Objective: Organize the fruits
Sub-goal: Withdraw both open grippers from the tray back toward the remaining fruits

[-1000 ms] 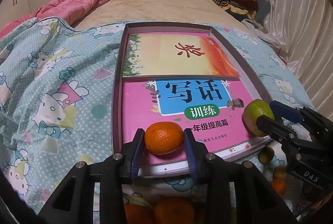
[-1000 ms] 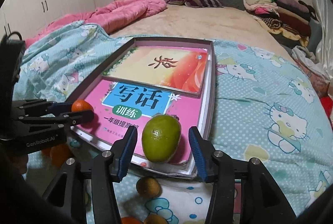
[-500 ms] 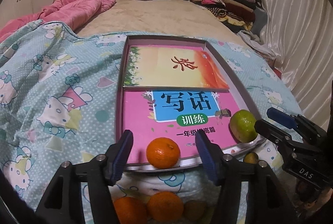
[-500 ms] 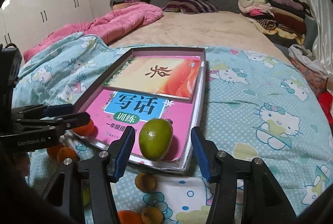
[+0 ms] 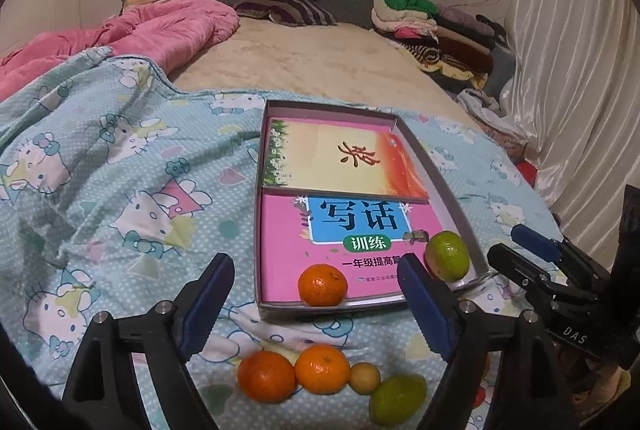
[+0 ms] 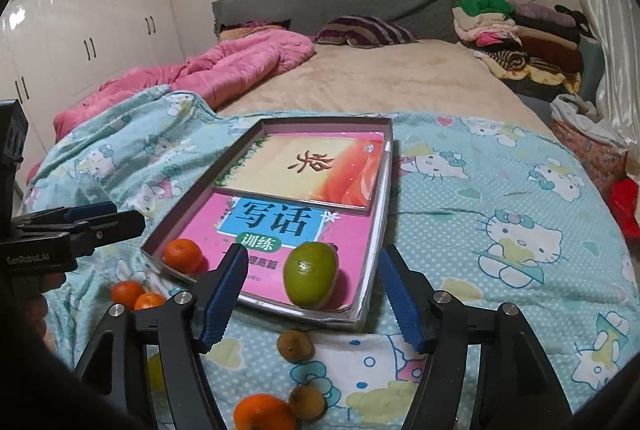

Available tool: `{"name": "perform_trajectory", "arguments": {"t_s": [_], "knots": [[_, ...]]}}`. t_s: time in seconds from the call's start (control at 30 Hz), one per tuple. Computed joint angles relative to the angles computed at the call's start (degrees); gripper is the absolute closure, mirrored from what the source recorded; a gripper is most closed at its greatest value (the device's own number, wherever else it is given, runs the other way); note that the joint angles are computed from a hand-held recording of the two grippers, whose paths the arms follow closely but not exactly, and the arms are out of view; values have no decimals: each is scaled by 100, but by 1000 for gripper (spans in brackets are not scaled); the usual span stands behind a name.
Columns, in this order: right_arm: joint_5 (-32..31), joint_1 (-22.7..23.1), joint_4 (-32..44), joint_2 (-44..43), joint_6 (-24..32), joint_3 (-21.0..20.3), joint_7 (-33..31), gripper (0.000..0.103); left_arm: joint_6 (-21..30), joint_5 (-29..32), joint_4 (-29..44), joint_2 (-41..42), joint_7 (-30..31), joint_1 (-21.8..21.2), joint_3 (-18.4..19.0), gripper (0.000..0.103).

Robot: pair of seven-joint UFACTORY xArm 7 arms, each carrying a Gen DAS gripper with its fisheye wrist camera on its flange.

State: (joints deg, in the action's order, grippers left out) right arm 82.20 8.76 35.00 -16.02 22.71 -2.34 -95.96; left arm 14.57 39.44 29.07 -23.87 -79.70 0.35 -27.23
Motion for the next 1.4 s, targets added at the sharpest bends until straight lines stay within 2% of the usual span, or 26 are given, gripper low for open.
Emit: {"name": "perform_trajectory", "arguments": {"t_s": [0.5,0.83,1.03,1.4], "knots": [[-215,113,-511,-884,198,-179,144,32,309,-815,-561,-1102,408,-393,72,17],[-391,457,-927,-1471,-85,-255,265,32,428,-1323,-825,-1614,799,-625,-2,16],[-758,550,-1224,-1860,-59,-487,642,32,555,-1505,-888,-1789,738,-626,-184,13],[-1628,723,-1542,-2245,-235,-936,1412,31,471,-1762,-970,-1802,952,-939,-128,13]]}}
